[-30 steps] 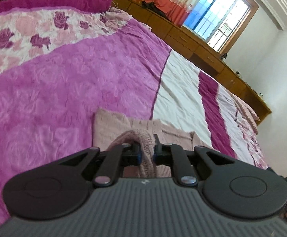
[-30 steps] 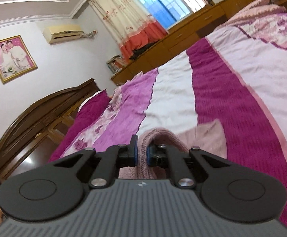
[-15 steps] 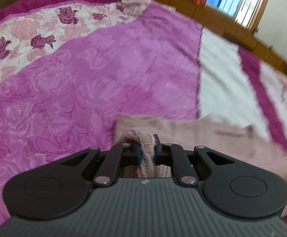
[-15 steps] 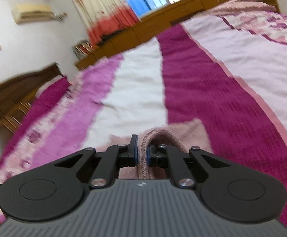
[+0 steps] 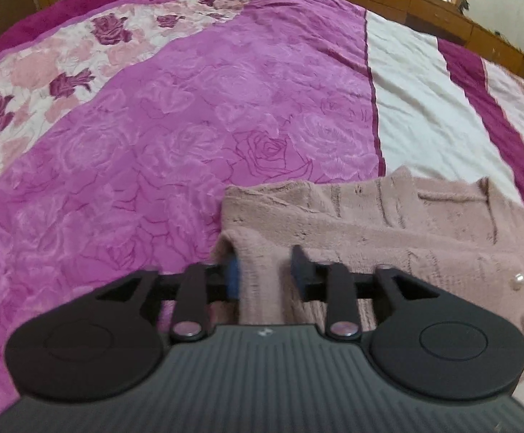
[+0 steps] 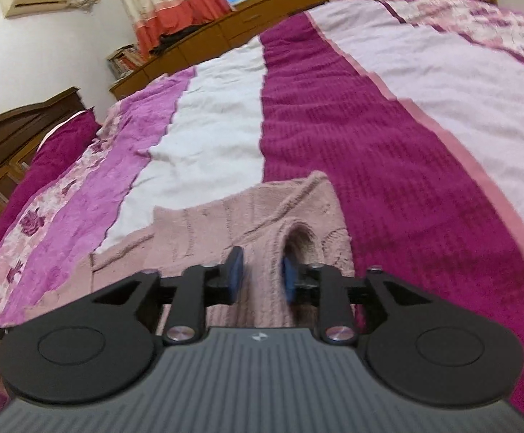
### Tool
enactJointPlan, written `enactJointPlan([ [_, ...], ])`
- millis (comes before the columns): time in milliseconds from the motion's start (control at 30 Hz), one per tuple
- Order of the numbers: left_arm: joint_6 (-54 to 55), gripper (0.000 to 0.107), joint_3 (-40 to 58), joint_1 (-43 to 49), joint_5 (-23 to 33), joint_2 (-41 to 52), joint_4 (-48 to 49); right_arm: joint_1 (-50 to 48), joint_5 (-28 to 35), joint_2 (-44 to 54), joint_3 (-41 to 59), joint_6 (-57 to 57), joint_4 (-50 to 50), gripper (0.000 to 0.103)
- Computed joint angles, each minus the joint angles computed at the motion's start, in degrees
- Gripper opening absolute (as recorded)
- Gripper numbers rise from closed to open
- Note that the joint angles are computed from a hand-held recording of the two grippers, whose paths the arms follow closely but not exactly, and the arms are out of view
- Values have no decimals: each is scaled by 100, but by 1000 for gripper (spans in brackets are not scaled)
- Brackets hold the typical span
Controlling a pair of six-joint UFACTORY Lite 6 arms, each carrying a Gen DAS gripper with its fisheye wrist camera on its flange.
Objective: Fold small clothes
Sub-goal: 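Lift the hem with both grippers, fold it toward the collar and release, then grasp the folded edge of the cardigan with both grippers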
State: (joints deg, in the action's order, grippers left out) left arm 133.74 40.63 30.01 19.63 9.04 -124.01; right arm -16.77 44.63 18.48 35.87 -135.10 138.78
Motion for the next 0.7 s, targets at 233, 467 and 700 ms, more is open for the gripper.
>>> enactJointPlan([
  [233, -2212, 44, -534, 831, 560, -1082, 2488, -815, 154, -1526, -970, 795, -1266, 53],
  [467, -2511, 44, -969, 1001, 791, -1494, 3034, -1279, 434, -1684, -1140, 2265, -2796, 53],
  [700, -2111, 44, -1009, 817, 703, -1116, 2394, -738, 353, -1233, -1202, 2039, -2197, 53],
])
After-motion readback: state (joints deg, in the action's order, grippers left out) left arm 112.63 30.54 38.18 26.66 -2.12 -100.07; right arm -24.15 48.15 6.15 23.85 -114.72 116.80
